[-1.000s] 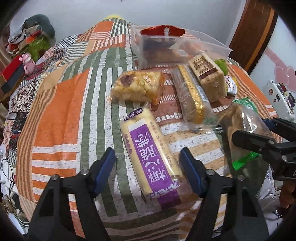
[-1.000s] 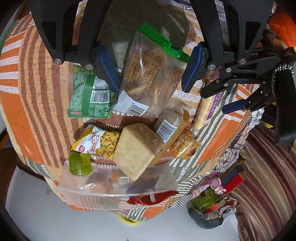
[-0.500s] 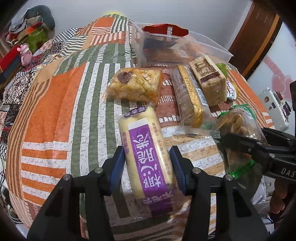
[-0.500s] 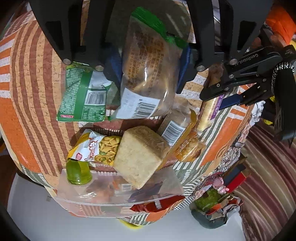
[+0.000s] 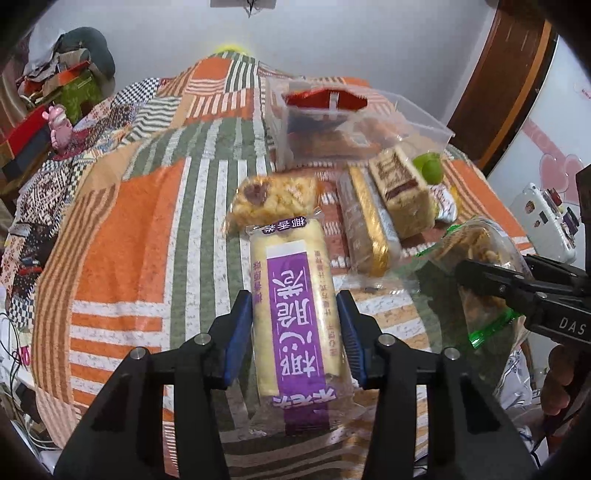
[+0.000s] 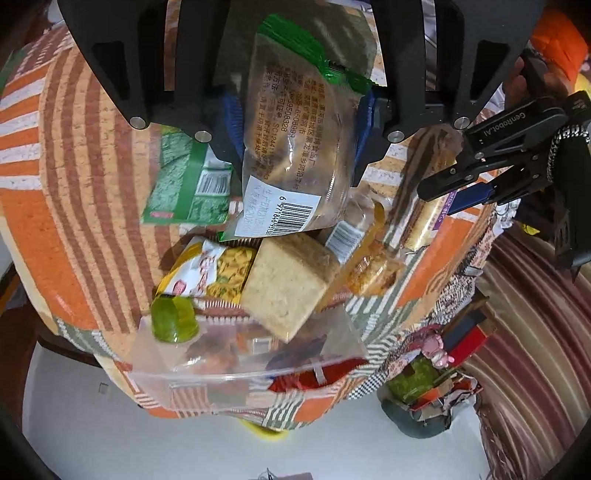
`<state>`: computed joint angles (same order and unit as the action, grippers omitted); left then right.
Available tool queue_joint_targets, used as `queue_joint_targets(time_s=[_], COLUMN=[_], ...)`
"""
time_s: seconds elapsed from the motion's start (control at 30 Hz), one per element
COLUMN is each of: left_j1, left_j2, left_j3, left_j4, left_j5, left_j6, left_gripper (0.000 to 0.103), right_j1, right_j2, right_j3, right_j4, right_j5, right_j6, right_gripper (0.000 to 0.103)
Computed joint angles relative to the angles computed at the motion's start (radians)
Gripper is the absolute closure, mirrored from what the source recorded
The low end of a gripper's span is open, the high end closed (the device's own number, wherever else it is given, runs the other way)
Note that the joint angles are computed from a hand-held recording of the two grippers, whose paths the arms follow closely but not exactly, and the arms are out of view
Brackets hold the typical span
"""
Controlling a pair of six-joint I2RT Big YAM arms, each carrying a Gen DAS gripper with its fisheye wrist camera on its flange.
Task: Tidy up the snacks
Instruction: 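Grasp the purple-labelled bar with left tool while right lifts the bread bag, then carry the bar and bread bag over the clear box and open both tools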
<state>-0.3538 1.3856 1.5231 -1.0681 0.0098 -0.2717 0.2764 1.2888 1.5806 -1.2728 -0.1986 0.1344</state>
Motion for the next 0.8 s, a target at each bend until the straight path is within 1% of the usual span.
queue_joint_targets(time_s=[0.23,0.47,0.6,0.8], left_j1=[-0.003,-0.006,-0.014,-0.023], left_j2=[0.010,0.049,0.082,0.151], left_j3=[0.066,0.164,0.229,0.344], left_j4=[0.003,0.012,0.018,0.020], left_j5=[-0.022,-0.035,-0.051,-0.050], left_j6=[0.030,0.050,0.070,0.085], left_gripper=[0.057,0.057,0.057,0.057], right_j1=[-0.025,-0.059,-0.081,-0.107], right_j2=[0.003,0.014,0.024,0.066], right_j3=[0.037,0.092,0.121,0.178], right_j4=[0.017,0.040,0.053,0.067], right_j5=[0.014,0.034,0.030,0.020], right_j6=[-0.018,-0.038,-0.044,-0.056], right_gripper=[0.058,0.058,0.058,0.058])
